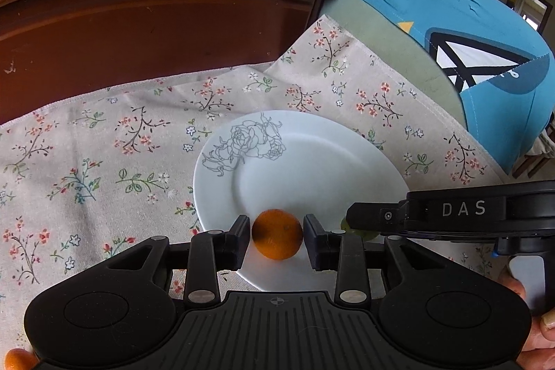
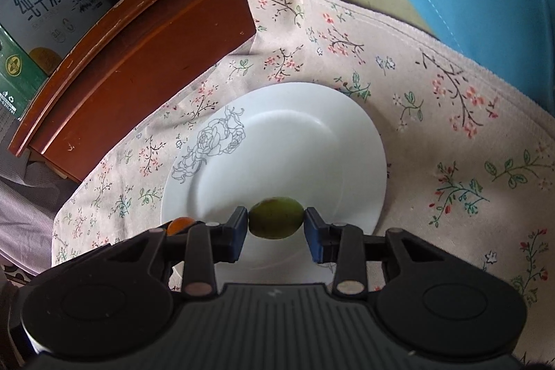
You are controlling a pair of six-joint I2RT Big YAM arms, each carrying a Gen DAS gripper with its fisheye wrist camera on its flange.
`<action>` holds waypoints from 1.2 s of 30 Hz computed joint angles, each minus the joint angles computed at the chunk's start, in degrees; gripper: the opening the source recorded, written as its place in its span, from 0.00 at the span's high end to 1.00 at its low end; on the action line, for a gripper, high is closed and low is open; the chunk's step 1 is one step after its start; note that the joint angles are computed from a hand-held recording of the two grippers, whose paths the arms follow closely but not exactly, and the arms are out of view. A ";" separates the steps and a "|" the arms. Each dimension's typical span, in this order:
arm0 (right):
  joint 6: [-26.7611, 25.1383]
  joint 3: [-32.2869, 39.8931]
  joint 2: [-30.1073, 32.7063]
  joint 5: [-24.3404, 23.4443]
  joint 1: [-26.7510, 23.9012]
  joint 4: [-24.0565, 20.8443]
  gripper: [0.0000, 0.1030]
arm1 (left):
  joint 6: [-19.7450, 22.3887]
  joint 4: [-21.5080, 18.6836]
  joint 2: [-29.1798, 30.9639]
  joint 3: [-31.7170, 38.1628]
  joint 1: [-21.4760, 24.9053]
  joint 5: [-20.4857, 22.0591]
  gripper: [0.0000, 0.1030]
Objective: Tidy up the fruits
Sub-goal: 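Carry the mandarin and lime over the plate and open both grippers, then lift both open grippers away from the plate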
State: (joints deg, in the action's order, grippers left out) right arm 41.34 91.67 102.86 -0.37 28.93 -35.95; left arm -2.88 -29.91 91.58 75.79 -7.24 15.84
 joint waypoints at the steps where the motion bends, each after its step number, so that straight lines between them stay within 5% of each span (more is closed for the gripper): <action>1: -0.02 0.18 0.13 0.01 -0.02 -0.02 0.63 | -0.14 0.23 0.00 0.08 0.00 0.00 0.68; 5: 0.47 0.04 -0.12 -0.35 -0.37 0.49 0.62 | -1.63 2.80 -0.93 -0.87 0.33 -1.37 0.49; 11: 0.42 -0.30 -1.32 4.76 -0.98 0.12 0.62 | -2.64 2.17 -0.19 -0.14 1.12 -5.55 0.44; 15: 1.54 0.56 -0.86 10.98 -1.03 -3.49 0.62 | -3.03 0.59 1.05 0.29 1.53 -7.22 0.44; 19: 3.15 1.53 0.47 10.95 -1.63 -6.71 0.62 | -3.01 0.66 1.27 0.03 1.56 -6.71 0.44; 24: 2.20 1.51 1.28 9.51 -1.97 -5.07 0.62 | -2.20 1.90 1.04 -0.74 1.53 -3.95 0.46; 28: -2.17 2.52 2.39 10.25 -1.19 -4.56 0.66 | 0.72 2.65 1.00 -1.18 0.94 -3.83 0.62; 36: -4.16 1.63 2.13 9.73 -1.46 -2.98 0.65 | 0.78 2.66 0.44 -1.66 0.92 -4.07 0.64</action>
